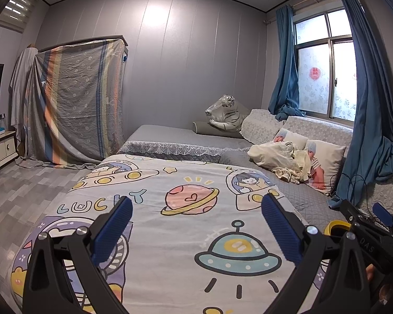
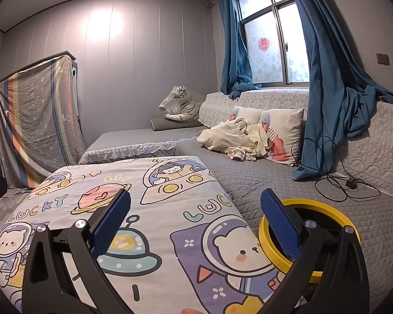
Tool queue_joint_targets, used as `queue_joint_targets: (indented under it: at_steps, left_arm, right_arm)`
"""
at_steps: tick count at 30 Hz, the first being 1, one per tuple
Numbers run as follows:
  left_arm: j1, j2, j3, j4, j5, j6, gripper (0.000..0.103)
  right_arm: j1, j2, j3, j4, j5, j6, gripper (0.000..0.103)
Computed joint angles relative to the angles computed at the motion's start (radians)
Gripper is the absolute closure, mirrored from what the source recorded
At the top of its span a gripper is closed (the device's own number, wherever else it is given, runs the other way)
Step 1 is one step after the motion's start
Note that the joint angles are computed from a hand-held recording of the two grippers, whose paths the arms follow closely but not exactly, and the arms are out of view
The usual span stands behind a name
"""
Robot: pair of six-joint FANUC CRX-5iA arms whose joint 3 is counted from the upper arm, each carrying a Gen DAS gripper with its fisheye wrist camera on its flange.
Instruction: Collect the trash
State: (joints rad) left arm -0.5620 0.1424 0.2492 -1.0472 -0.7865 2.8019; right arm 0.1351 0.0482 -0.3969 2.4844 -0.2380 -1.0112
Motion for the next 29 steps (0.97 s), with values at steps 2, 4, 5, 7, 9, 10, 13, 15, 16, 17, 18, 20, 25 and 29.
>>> queue_joint_targets:
  at_steps: [2, 4, 5, 7, 9, 10, 13, 15, 16, 17, 18, 20, 25, 29]
  left_arm:
    - [-0.001, 0.000, -0.001, -0.003, -0.001, 0.001, 0.008]
    - [0.000, 0.001, 0.000, 0.002, 0.002, -0.002, 0.008]
    - [0.002, -0.001, -0.003, 0.004, 0.004, -0.003, 0.008]
    - [0.003, 0.001, 0.000, 0.005, 0.005, -0.006, 0.008]
    - [0.003, 0.001, 0.000, 0.005, 0.003, -0.006, 0.008]
    - [0.003, 0.000, -0.002, 0.005, 0.003, -0.007, 0.008]
    - [0.004, 0.000, -0.002, 0.008, 0.005, -0.007, 0.008]
    - [0.012, -0.004, -0.008, 0.020, 0.019, -0.010, 0.008]
    - [0.019, -0.005, -0.011, 0.036, 0.031, -0.015, 0.008]
    - [0.031, -0.009, -0.017, 0.060, 0.049, -0.027, 0.008]
    - [0.037, -0.009, -0.018, 0.072, 0.052, -0.032, 0.008]
    - [0.033, -0.005, -0.013, 0.064, 0.036, -0.024, 0.008]
    - [0.032, 0.004, 0.000, 0.065, 0.027, -0.031, 0.008]
    - [0.035, 0.007, 0.003, 0.074, 0.026, -0.044, 0.008]
  right_arm:
    - [-0.001, 0.000, 0.001, 0.002, 0.003, -0.001, 0.008]
    - [-0.005, -0.001, 0.004, 0.006, 0.009, -0.005, 0.008]
    - [-0.006, 0.000, 0.005, 0.006, 0.011, -0.007, 0.008]
    - [-0.006, 0.000, 0.004, 0.002, 0.007, -0.004, 0.008]
    - [-0.005, 0.000, 0.002, 0.003, 0.006, -0.005, 0.008]
    - [-0.005, 0.001, 0.003, 0.001, 0.006, -0.003, 0.008]
    - [-0.002, 0.000, 0.001, -0.013, 0.007, 0.011, 0.008]
    - [-0.001, 0.003, 0.004, -0.016, 0.010, 0.012, 0.008]
    - [-0.002, 0.003, 0.003, -0.015, 0.011, 0.010, 0.008]
    - [-0.001, 0.002, 0.001, -0.015, 0.010, 0.010, 0.008]
    - [0.000, 0.002, 0.001, -0.017, 0.007, 0.011, 0.008]
    - [0.001, 0.004, 0.001, -0.023, 0.006, 0.017, 0.008]
    - [0.004, 0.003, -0.001, -0.038, 0.008, 0.029, 0.008]
    - [0.005, 0.004, 0.001, -0.046, 0.010, 0.036, 0.008]
